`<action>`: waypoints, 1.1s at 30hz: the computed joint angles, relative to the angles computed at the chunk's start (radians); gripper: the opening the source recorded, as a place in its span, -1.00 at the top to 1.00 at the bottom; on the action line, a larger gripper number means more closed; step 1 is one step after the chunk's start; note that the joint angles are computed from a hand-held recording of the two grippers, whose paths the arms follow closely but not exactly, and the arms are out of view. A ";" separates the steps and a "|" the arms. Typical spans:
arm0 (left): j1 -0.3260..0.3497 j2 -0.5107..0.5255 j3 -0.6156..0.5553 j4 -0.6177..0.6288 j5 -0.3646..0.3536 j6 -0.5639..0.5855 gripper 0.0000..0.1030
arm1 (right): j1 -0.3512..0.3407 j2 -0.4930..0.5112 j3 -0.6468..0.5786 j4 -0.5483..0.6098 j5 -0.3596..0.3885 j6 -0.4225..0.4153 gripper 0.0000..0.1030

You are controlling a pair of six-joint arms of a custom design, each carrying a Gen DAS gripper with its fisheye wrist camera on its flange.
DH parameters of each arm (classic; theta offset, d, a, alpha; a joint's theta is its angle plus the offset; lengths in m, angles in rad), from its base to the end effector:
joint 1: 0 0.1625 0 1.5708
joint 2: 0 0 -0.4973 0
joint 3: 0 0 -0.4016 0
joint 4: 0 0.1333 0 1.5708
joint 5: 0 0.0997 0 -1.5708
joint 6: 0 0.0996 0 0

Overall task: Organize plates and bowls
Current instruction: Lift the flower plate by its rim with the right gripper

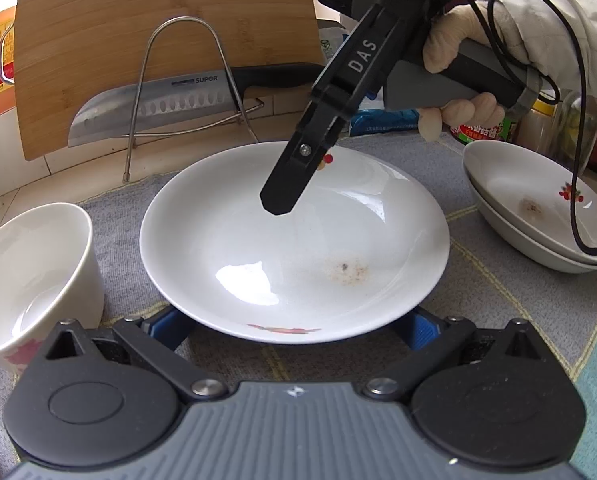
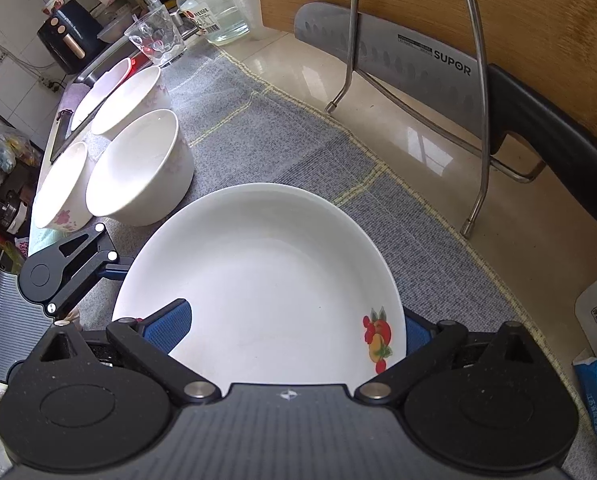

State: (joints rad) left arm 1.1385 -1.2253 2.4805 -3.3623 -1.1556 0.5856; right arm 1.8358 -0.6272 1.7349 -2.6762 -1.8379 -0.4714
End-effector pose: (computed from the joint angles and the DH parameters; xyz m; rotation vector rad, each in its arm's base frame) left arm -0.0207 -0.4589 0.2212 1.1409 2.3549 -0.6736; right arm 0.2818 -0.6297 -0.0012 1.0355 -2.6829 -0.0431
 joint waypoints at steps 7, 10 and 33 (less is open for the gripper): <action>-0.005 -0.002 -0.001 0.012 0.007 -0.009 -0.98 | -0.002 -0.001 -0.015 0.036 0.006 0.023 -1.00; -0.007 -0.005 -0.004 0.025 0.011 -0.014 -0.98 | 0.004 0.001 -0.012 0.029 -0.006 0.024 -1.00; -0.086 -0.185 0.042 0.267 0.055 -0.092 -0.97 | 0.047 -0.051 0.119 -0.072 0.031 0.083 -1.00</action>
